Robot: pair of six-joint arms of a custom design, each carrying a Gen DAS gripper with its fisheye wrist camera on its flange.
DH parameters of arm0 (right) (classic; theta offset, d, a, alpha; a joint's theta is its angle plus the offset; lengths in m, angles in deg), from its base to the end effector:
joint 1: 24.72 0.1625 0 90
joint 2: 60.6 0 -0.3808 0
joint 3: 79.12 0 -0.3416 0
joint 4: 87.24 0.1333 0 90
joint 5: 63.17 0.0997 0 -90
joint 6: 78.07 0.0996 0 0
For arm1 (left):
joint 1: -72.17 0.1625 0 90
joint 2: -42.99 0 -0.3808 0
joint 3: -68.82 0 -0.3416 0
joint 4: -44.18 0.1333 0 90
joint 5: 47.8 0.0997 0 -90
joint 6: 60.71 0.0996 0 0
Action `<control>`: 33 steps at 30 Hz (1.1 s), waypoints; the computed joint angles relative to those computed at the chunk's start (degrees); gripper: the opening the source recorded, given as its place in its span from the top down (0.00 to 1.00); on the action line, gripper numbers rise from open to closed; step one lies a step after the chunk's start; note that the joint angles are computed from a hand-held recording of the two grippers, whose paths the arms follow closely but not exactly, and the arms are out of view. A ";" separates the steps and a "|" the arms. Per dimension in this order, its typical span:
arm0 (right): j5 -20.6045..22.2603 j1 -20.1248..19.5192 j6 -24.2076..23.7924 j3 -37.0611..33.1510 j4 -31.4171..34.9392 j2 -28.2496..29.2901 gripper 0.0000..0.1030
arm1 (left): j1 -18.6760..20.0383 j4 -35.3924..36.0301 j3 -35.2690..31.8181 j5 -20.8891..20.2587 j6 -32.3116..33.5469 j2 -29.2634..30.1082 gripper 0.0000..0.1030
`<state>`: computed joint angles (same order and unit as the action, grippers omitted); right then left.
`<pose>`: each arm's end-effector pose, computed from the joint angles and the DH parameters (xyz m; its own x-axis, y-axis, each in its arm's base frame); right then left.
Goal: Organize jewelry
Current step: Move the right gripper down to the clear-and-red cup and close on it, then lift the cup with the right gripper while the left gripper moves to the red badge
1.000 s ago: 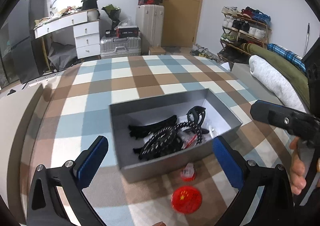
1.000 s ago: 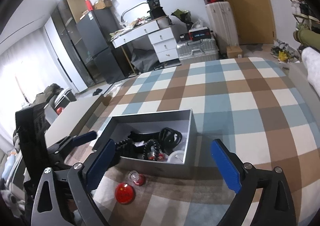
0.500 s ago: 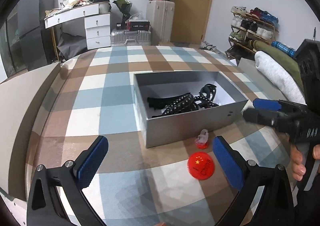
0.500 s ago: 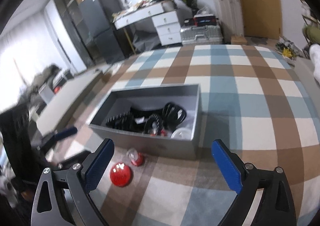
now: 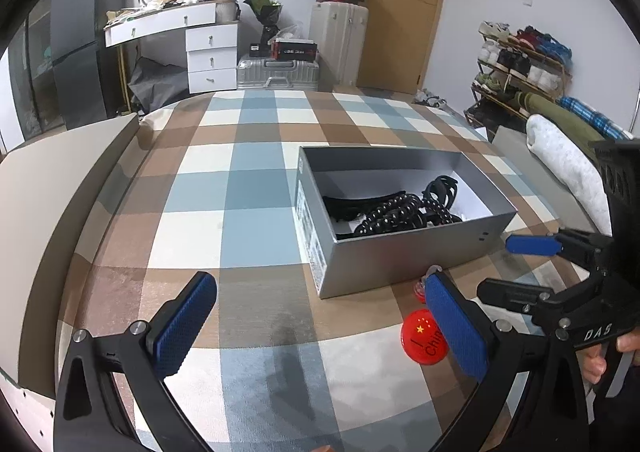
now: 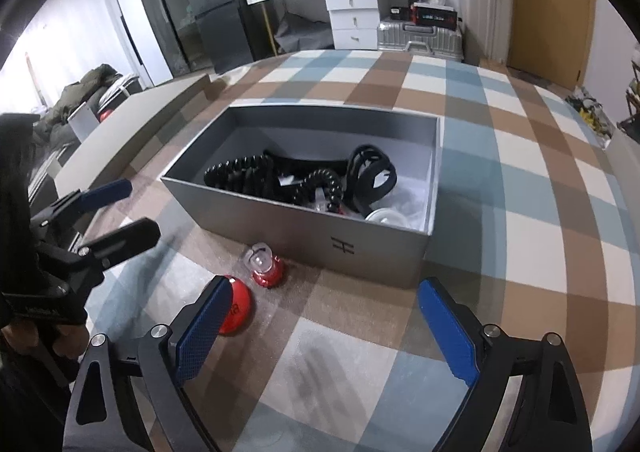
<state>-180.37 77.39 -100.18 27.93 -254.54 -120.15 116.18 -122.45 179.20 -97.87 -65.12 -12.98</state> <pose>0.2021 -0.5236 0.2116 -0.7813 -0.2864 0.5545 -0.5139 0.7994 -0.3111 -0.2464 -0.5122 0.1673 -0.7565 0.3323 -0.5633 0.6094 0.6707 -0.4227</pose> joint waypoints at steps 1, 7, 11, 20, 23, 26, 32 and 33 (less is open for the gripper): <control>-0.12 0.10 0.03 -0.03 -0.01 0.14 0.14 | 0.13 -0.28 0.03 -0.11 -0.23 -0.06 0.01; 1.05 0.71 -0.19 -0.26 1.84 1.24 0.27 | 0.78 -0.31 -0.06 -0.58 -2.37 -0.91 0.01; 1.98 0.90 0.04 -0.76 2.33 2.60 0.37 | 0.86 -0.92 -0.01 -0.24 -2.49 -1.44 0.01; 0.85 1.52 0.97 -2.17 0.01 5.90 0.51 | 0.84 -2.13 0.05 -0.64 -1.29 -1.53 0.01; 0.49 1.61 1.41 -2.05 -1.05 6.17 0.57 | 1.00 -1.74 -0.20 -1.07 -1.18 -1.38 0.01; 0.31 1.67 2.18 -1.82 -2.33 6.48 0.59 | 1.00 -1.54 -0.29 -0.98 -1.00 -1.01 0.01; -0.52 1.89 2.23 -1.99 -3.91 7.21 0.65 | 0.93 -0.89 -0.40 -1.21 -0.94 -0.58 0.01; -0.84 1.92 2.30 -1.98 -4.20 7.29 0.66 | 0.92 -0.86 -0.40 -1.17 -0.84 -0.51 0.01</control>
